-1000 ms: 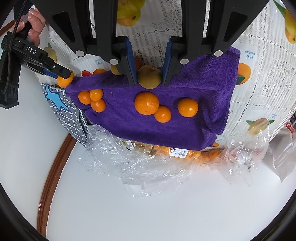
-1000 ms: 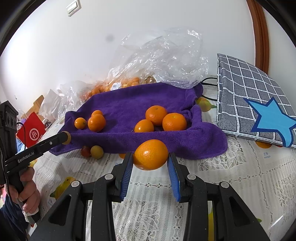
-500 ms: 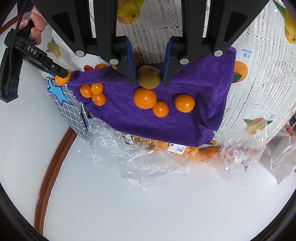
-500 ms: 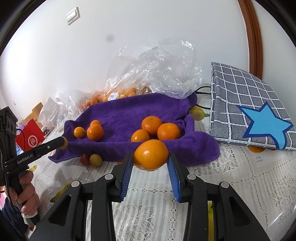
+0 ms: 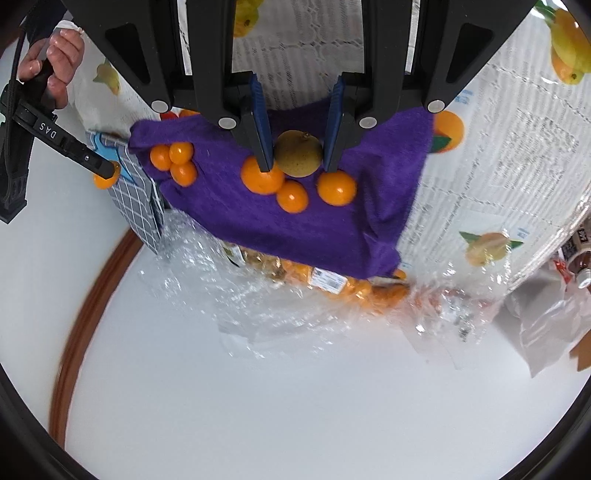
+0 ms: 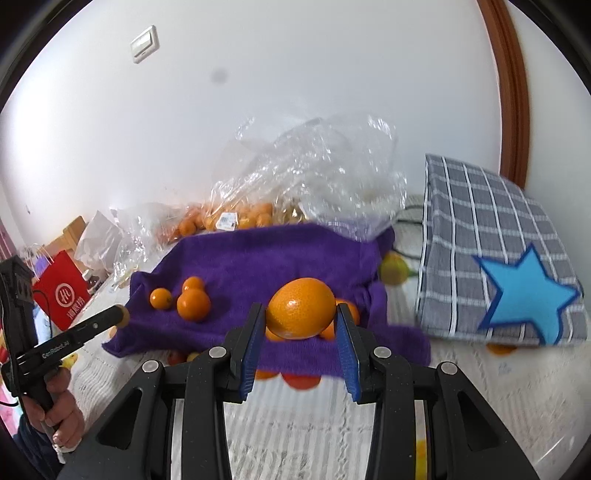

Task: Organize fruits
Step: 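Lower both held fruits onto the purple towel and open both grippers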

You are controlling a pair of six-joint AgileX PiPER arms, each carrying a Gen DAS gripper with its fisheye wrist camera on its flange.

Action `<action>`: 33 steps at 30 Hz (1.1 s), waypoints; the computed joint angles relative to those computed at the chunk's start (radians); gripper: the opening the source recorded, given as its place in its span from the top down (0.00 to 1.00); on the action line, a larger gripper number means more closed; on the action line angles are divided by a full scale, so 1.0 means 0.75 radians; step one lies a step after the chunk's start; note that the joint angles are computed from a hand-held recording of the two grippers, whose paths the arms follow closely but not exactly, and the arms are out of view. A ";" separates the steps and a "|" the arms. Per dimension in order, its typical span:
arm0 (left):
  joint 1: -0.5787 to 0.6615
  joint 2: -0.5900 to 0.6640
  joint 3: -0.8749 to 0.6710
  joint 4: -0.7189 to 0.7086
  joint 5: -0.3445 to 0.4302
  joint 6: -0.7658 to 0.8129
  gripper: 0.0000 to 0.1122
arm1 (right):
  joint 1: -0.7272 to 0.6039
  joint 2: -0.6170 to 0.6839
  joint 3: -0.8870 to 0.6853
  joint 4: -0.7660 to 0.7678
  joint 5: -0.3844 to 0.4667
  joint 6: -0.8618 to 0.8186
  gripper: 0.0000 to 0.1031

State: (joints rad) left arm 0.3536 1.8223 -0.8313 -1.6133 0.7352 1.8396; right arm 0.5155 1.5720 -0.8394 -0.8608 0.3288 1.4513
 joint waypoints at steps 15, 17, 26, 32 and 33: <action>-0.245 0.178 -0.523 0.594 -0.283 -0.787 0.76 | -0.223 0.352 -0.363 0.551 0.028 -0.652 0.63; -0.283 0.232 -0.595 0.740 -0.318 -0.951 0.76 | -0.247 0.410 -0.408 0.638 0.022 -0.743 0.63; -0.362 0.417 -0.821 1.183 -0.302 -1.460 0.76 | -0.334 0.587 -0.541 1.013 0.057 -1.134 0.63; -0.378 0.439 -0.839 1.230 -0.304 -1.490 0.76 | -0.349 0.624 -0.565 1.100 0.077 -1.228 0.63; -0.377 0.446 -0.846 1.241 -0.298 -1.500 0.76 | -0.339 0.627 -0.570 1.069 0.087 -1.208 0.63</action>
State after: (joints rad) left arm 0.0709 2.1570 -1.4658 -0.6822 0.5120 0.7146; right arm 0.2612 2.0419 -1.2667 -0.0591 0.3940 0.5453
